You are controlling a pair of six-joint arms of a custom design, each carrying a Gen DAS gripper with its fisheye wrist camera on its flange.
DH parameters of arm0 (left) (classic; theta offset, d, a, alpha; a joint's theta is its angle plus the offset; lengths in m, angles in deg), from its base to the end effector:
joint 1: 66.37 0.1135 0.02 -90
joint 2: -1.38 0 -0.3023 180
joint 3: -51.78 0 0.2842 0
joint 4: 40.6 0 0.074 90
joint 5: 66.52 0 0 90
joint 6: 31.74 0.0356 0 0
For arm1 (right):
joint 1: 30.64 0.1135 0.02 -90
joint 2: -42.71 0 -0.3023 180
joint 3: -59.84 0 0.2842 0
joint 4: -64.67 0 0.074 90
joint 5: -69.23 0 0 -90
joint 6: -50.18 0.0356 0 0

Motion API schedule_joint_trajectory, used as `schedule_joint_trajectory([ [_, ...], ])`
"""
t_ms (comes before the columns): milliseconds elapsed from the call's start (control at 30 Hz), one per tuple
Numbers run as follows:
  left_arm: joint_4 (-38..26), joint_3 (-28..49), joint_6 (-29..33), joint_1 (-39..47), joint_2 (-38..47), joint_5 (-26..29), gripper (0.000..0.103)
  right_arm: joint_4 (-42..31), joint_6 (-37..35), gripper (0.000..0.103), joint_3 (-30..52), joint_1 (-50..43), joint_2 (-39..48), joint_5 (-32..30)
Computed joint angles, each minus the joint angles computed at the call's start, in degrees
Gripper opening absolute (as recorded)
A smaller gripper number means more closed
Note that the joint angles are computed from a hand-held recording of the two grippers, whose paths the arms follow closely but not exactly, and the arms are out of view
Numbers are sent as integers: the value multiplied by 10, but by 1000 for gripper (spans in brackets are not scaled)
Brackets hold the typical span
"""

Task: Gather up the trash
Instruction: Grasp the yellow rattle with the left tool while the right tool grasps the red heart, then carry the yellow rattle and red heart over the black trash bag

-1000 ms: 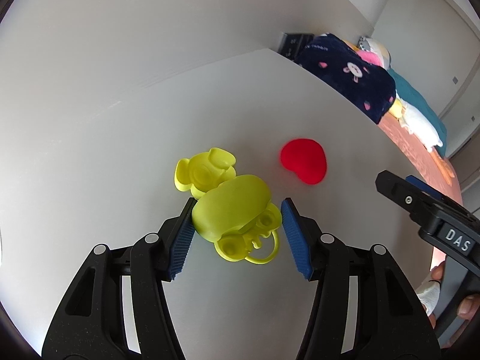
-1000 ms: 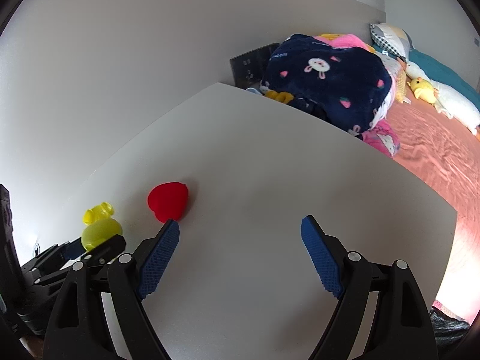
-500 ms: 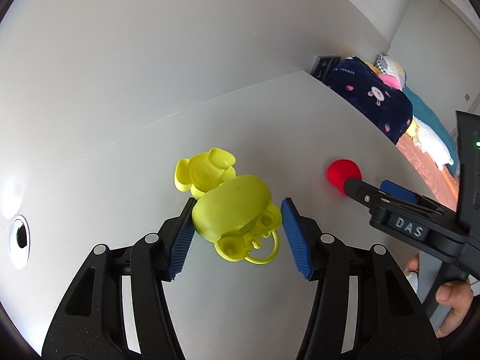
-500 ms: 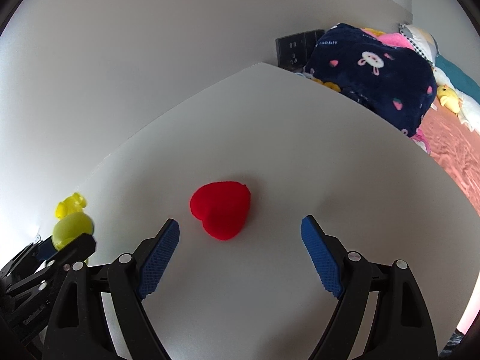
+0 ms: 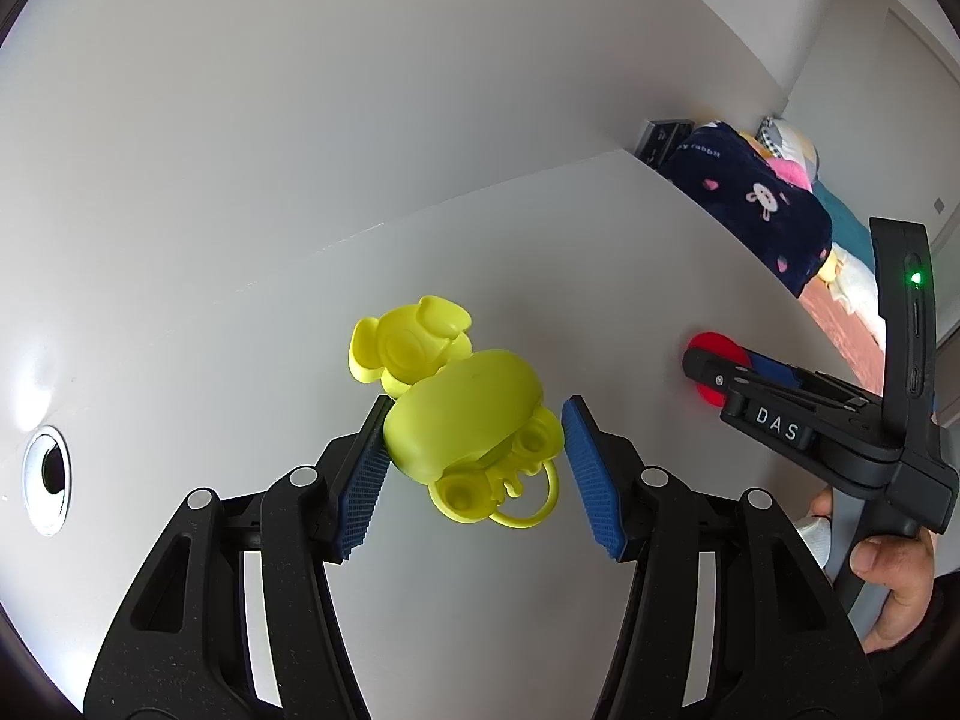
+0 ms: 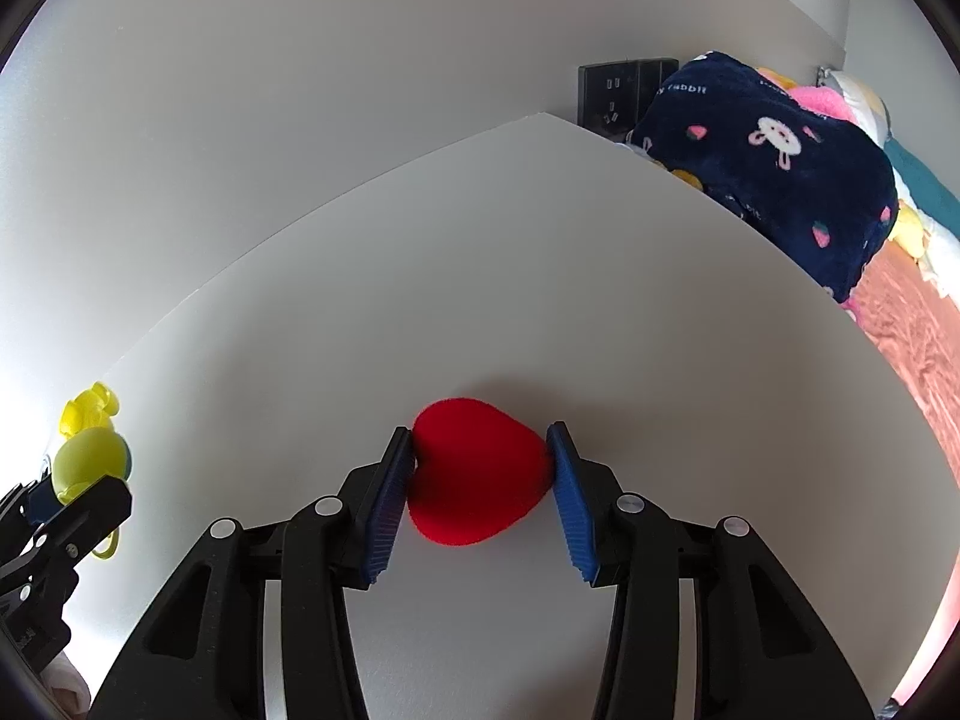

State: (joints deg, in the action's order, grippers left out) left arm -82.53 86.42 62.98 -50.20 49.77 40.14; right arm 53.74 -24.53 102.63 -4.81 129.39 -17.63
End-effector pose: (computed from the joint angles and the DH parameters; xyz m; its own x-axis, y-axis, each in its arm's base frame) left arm 0.1529 0.0337 0.1827 -0.7997 -0.1498 -0.5814 -0.0459 0.9808 -0.1896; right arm 0.2443 0.1161 0.1287 -0.8169 -0.1029 -0.5676 -0.1982 0.9741 0.1087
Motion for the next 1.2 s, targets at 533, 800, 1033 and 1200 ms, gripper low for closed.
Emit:
schedule_joint_trajectory([
  [533, -107, 15, -6, -63, -102, -9, 56, -130, 18, 47, -75, -34, -224, -27],
  [800, -165, 22, -63, -174, -172, -51, 56, -240, 17, 47, -110, -58, -382, -36],
  [1033, -199, 32, -155, -325, -213, -129, 56, -347, 2, 47, -118, -98, -503, -57],
  [1200, -207, 38, -232, -449, -217, -198, 56, -435, -22, 47, -114, -138, -591, -82],
])
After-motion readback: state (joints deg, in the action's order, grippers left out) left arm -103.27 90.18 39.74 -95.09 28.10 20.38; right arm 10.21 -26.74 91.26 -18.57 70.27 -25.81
